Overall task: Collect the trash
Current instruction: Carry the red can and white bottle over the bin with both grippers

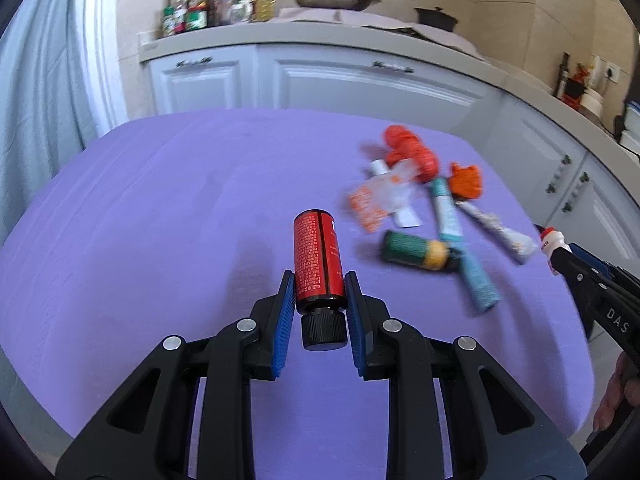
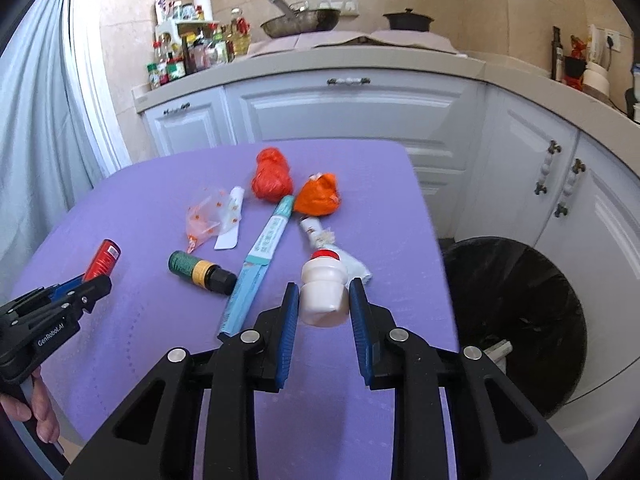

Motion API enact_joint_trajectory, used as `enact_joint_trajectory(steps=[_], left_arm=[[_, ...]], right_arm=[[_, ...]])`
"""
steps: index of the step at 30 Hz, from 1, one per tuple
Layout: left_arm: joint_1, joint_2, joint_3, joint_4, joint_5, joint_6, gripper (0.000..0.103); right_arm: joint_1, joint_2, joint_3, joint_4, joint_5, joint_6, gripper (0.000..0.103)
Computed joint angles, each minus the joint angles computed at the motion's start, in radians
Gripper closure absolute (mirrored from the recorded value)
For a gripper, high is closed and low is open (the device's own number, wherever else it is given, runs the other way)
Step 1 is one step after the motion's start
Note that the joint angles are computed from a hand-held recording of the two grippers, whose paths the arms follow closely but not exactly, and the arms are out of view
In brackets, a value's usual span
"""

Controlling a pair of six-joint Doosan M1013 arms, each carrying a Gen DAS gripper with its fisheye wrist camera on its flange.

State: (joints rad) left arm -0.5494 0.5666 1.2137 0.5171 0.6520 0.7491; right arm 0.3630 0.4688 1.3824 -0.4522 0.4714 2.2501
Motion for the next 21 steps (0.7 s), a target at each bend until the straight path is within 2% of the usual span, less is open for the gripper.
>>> enact_joint_trajectory(steps=[11,21], left_arm=[[-0.064,0.029,-0.074,-0.07,-0.061,0.147,0.079],[-0.121,0.106,-0.206,-0.177,-0.076,0.334,0.079]], right_arm=[[-0.035,-0.089,0.119,-0.288,-0.015,0.326,0.076],[-0.086,-0.144,0.2,-0.467,0.003,0.539,0.076]])
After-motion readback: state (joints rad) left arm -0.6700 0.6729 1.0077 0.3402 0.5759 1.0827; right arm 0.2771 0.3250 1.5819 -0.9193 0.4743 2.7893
